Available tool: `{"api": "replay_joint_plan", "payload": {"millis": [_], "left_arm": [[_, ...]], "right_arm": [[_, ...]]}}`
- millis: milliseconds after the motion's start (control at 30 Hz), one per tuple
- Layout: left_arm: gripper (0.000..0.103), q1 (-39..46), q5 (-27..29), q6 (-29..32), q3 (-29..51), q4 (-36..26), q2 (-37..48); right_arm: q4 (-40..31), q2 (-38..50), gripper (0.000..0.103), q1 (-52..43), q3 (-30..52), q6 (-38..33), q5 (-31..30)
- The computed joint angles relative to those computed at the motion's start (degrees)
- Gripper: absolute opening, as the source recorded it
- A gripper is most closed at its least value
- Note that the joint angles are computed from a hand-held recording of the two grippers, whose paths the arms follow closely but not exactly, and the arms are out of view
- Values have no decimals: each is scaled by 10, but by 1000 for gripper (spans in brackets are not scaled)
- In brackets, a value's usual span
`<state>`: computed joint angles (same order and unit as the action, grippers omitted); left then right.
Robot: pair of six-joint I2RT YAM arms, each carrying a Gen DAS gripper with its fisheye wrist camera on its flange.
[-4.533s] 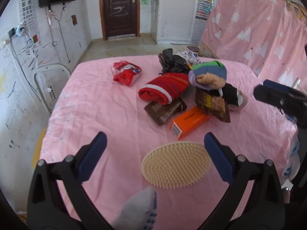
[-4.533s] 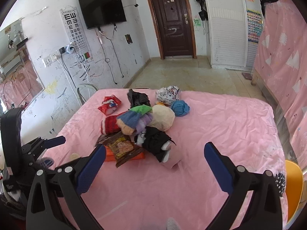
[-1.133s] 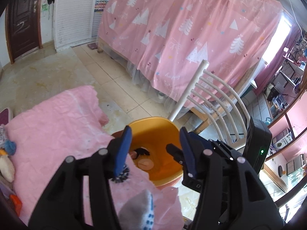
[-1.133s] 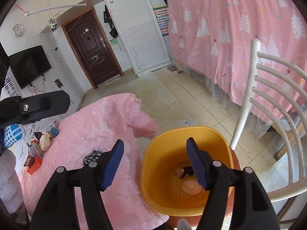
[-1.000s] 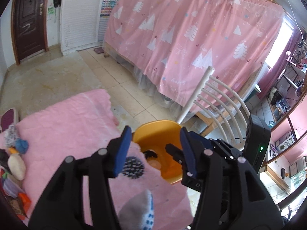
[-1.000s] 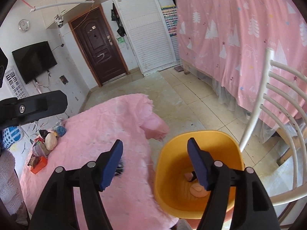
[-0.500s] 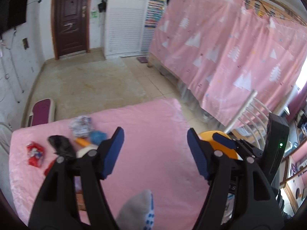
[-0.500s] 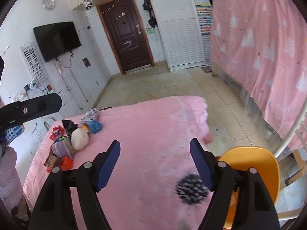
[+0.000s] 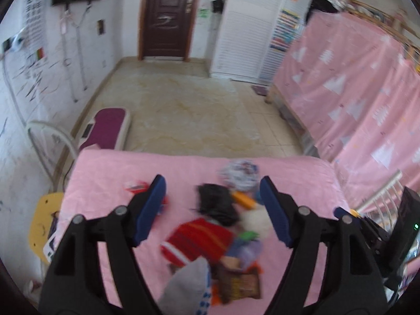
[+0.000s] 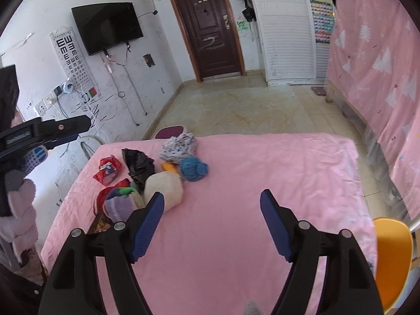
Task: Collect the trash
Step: 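Move both open tools back over the cluttered bed, then grasp the red Hello Kitty bag with the left tool while the right tool grasps the cream ball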
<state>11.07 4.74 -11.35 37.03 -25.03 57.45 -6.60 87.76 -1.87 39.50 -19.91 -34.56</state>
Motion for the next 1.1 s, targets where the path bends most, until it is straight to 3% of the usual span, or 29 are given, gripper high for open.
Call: {"api": "replay_joint_plan", "payload": {"millis": [167,300,567,633,1100], "left_arm": [[71,114,42,41,2,29,67],[71,142,42,67,1,55,120],[74,151,48,80,0,104,215],[78,145,49,82,-3,114,225],[78,117,28,95,-7,141,262]], "right_arm": [[7,40,66,56,26,41,16],[8,70,66,88,46,64,23],[8,103,66,120,65,68,51],[9,111,66,128,69,72,60],[8,147,66,157,90,86,78]]}}
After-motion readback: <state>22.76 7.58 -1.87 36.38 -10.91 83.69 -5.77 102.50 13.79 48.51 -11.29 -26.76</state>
